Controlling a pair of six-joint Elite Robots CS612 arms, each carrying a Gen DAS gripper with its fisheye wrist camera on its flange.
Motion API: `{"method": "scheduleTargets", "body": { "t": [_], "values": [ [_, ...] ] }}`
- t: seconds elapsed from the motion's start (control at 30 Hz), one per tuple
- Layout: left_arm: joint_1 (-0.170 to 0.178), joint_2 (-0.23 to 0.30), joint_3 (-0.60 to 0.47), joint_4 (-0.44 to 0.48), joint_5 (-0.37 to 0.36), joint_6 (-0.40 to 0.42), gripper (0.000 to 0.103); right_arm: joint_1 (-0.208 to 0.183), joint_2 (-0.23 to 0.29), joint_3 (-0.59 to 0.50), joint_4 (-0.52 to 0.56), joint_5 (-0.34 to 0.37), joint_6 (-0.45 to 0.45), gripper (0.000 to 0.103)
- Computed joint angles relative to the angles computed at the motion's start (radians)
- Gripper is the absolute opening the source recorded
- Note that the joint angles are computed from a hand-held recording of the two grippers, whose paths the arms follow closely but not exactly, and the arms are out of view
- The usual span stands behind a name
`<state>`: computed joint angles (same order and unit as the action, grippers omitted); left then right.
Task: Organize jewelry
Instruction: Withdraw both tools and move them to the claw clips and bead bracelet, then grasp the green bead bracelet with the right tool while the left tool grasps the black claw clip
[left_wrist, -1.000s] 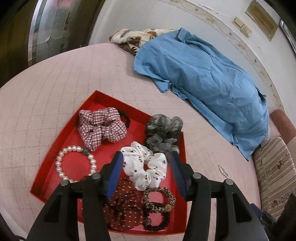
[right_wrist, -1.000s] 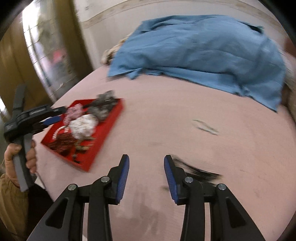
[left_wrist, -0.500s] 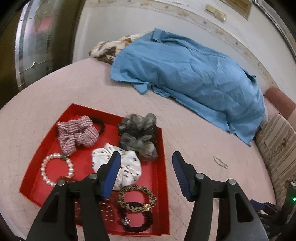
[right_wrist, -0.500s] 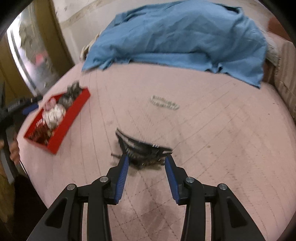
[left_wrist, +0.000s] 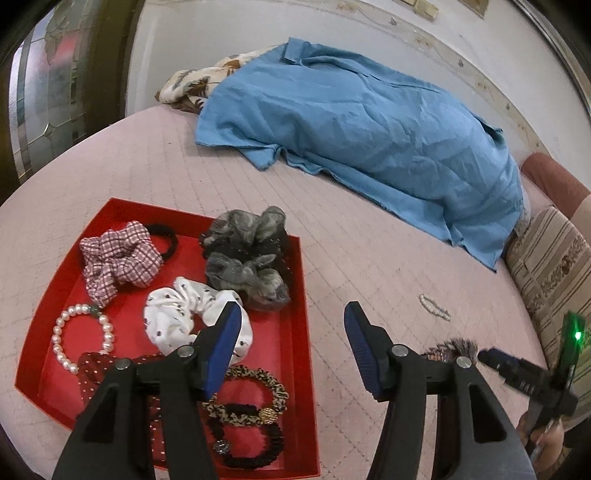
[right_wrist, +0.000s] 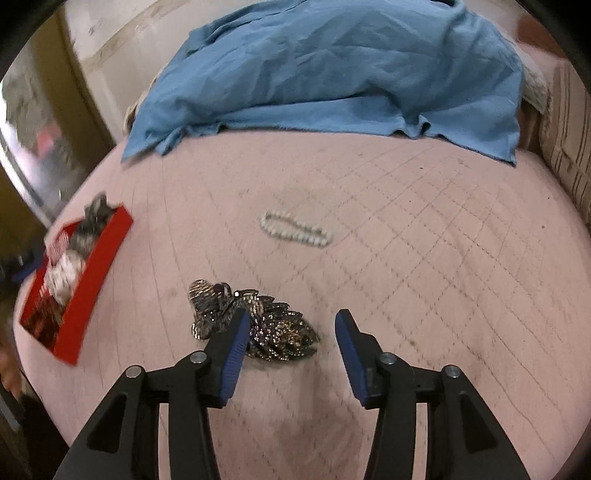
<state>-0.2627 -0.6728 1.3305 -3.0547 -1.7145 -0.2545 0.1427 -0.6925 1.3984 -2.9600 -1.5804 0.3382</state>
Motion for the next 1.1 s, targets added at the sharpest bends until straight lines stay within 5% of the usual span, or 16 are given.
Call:
{"method": "scheduleTargets", "body": {
  "t": [0.17, 0.27, 0.73, 0.8, 0.83, 0.97, 1.1],
  "values": [
    [-0.012, 0.005, -0.006, 0.020, -0.012, 0.025, 0.057, -0.028, -0.004, 0.030, -0.107, 0.074, 0.066, 0.055],
    [-0.023, 0.006, -0.006, 0.027, -0.018, 0.055, 0.057, -0.040, 0.001, 0.009, -0.079, 0.078, 0.067, 0.055],
    [-0.041, 0.009, -0.013, 0.097, -0.036, 0.139, 0.057, -0.036, 0.184, -0.416, 0.466, 0.086, -0.290, 0.044],
    [-0.042, 0.009, -0.013, 0.100, -0.037, 0.144, 0.057, -0.027, 0.201, -0.446, 0.487, 0.038, -0.302, 0.031],
    [-0.042, 0.009, -0.013, 0.100, -0.037, 0.144, 0.057, -0.025, 0.205, -0.455, 0.494, 0.012, -0.282, 0.014],
    [-0.041, 0.009, -0.016, 0.103, -0.048, 0.139, 0.057, -0.032, 0.180, -0.405, 0.482, -0.065, -0.202, 0.006],
    [-0.044, 0.006, -0.008, 0.098, -0.055, 0.143, 0.057, -0.057, 0.091, -0.233, 0.414, -0.081, -0.104, 0.006]
  ]
}}
